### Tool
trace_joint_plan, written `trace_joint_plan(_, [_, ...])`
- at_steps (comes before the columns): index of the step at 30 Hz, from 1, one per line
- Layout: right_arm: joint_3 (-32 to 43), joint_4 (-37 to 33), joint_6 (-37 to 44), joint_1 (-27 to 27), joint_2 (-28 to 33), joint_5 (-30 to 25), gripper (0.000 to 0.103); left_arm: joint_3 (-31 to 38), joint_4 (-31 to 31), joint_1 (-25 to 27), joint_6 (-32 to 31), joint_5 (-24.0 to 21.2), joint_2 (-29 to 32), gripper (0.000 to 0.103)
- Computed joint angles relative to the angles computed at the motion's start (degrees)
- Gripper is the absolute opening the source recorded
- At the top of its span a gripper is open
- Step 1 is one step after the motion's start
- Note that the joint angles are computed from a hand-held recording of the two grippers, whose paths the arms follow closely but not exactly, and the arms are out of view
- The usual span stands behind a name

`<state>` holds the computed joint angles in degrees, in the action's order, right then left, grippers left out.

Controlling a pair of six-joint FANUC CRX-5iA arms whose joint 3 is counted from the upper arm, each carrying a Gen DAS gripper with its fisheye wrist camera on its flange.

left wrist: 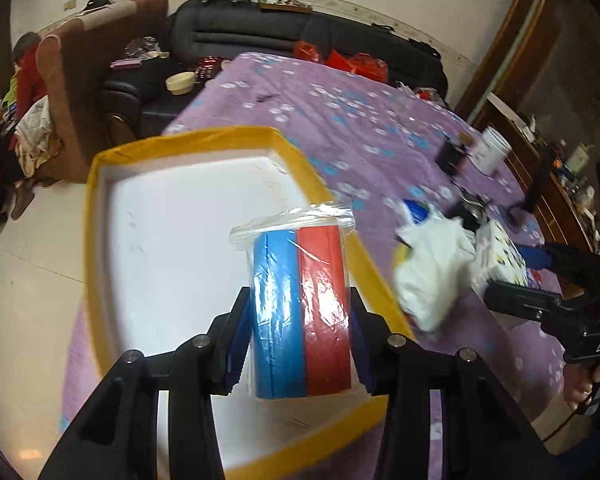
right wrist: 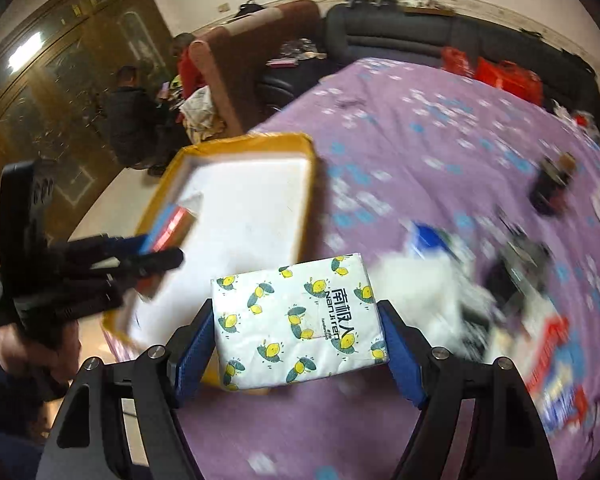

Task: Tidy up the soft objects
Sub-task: 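Carry both items to the yellow-rimmed box and lower them inside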

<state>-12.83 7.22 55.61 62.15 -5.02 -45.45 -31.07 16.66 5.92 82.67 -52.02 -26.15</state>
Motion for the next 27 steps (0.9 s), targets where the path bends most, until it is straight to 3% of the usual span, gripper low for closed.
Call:
trace_joint_plan(7, [17.4, -7.8, 4.1, -3.4, 15.7, -3.3, 0.082, 0.1, 5.3, 7.1, -6.2, 0.9, 4.2, 0.043])
trace_joint_plan(16, [32.8, -11.8, 4.6, -6.0, 30.5, -8.0, 0.082, 1.8, 2.7, 8.1, -3.2, 3.1, 11.6, 0.043])
trace_joint_plan(27, [37.0, -12.3, 5.0, -6.9, 34.7, -7.5, 0.084, 1.6, 2.5, 8.3, -1.8, 4.3, 13.4, 0.047])
